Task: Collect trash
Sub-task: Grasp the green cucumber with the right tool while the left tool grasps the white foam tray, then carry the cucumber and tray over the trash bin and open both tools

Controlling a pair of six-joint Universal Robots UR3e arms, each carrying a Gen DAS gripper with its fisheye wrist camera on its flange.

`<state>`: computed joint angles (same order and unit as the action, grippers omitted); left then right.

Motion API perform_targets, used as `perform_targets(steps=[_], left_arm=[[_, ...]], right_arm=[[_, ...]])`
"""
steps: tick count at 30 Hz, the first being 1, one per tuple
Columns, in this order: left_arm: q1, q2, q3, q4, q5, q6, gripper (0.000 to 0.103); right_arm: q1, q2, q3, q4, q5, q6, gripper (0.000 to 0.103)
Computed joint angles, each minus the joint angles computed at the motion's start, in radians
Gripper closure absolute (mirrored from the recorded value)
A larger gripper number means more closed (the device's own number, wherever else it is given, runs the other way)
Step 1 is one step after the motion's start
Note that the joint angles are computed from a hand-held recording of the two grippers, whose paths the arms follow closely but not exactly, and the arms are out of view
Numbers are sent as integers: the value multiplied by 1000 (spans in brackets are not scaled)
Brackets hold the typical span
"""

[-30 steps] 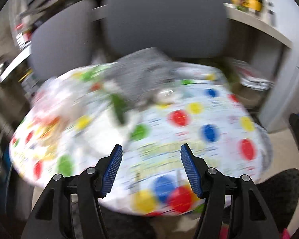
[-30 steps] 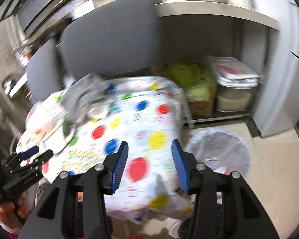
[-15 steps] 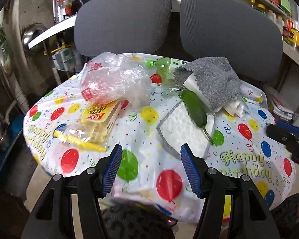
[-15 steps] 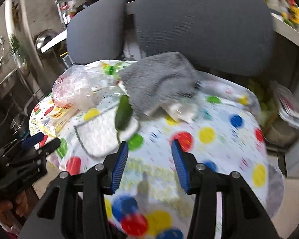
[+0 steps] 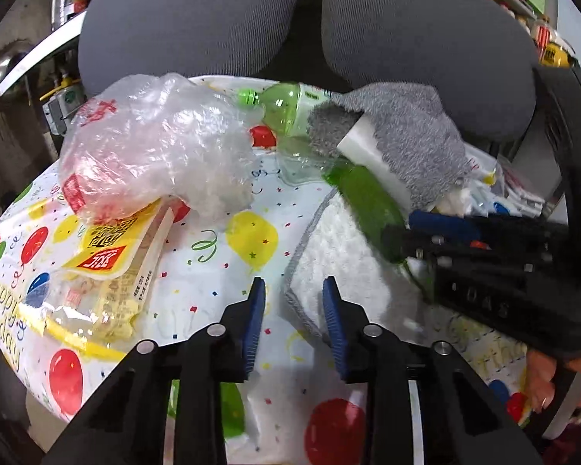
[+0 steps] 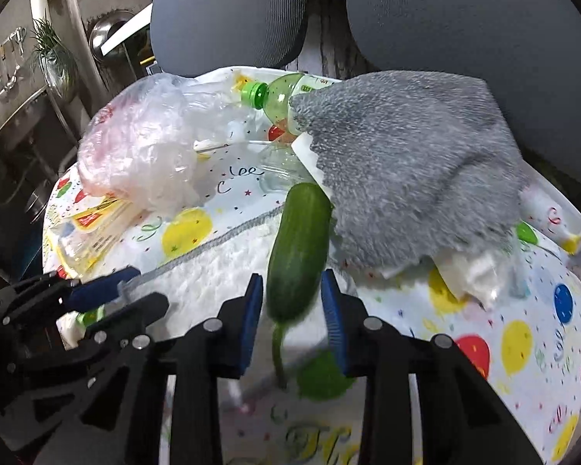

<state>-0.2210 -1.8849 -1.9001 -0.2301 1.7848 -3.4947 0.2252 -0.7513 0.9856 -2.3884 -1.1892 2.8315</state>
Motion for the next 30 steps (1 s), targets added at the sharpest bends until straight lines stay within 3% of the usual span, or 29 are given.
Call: perform_targets(steps=[8,10,12,20,25,30], left_arm=[[43,-29,-12,49,-62,43,73],[48,-30,-5,48,-85,51,87],[25,-33,15,31,-47,57,96],[8,81,-75,63,-102,36,99],[-72,133,-75,38,-59,4,100],[-200,143,52,-1,22,-12,100]], right_arm=[[6,108,-204,120,-12,-21,70],[4,114,-219,138,-10,-20,69],[3,93,-190,124,-10,-18,70],[-99,-229,253,-28,88,-47,71],[-233,-472,559,-110,141,-86,71],[-423,-703,805,-137,219,-134,71]])
